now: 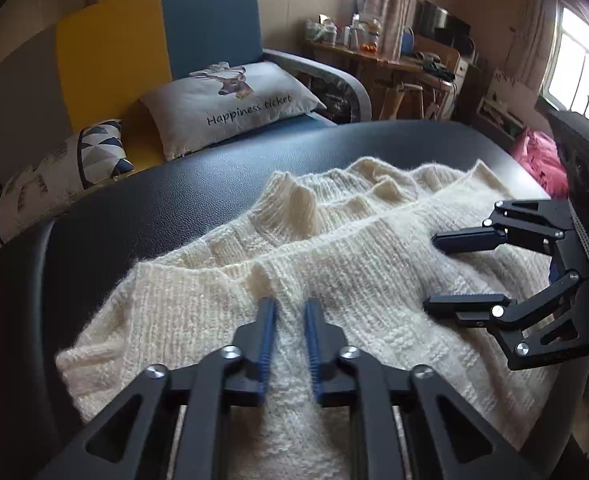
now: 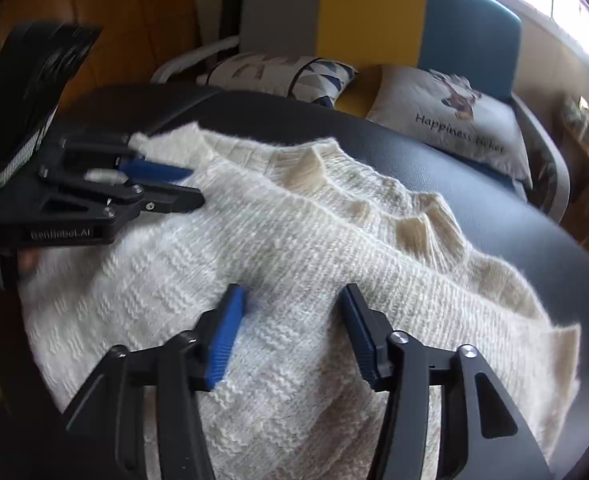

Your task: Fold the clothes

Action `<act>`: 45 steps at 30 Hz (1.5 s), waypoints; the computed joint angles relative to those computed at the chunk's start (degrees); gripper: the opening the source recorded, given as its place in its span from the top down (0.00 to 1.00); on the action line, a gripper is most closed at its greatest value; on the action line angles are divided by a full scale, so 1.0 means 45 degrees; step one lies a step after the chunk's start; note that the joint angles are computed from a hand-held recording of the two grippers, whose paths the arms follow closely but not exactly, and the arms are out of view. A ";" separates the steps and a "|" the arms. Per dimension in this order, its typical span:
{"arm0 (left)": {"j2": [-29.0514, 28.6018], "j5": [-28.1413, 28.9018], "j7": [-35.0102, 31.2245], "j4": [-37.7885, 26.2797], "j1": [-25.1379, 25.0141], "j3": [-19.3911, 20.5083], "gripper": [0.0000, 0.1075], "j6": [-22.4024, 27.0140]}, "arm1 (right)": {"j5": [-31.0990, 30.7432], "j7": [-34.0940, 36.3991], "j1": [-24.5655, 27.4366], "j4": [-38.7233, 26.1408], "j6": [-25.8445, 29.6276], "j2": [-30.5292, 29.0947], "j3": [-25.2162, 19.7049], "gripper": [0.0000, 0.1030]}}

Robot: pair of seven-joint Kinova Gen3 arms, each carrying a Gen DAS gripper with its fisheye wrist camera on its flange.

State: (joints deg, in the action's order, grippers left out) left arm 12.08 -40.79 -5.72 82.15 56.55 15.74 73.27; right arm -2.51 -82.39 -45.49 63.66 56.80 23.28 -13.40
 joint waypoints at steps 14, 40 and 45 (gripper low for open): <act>-0.0002 -0.1236 0.1977 0.0253 0.0668 0.0077 0.95 0.0491 | 0.0296 -0.0121 -0.0090 0.0518 -0.0451 -0.0238 -0.0048 0.41; 0.0406 -0.1322 0.2265 0.0069 0.0475 -0.0307 0.93 0.0460 | 0.2371 -0.2703 -0.0903 0.0233 -0.0284 -0.0166 0.0558 1.00; 0.0002 -0.1956 0.3323 0.0397 0.0845 -0.0139 0.86 0.0783 | 0.1447 -0.2817 -0.0312 0.0256 -0.0472 -0.0332 0.0350 0.99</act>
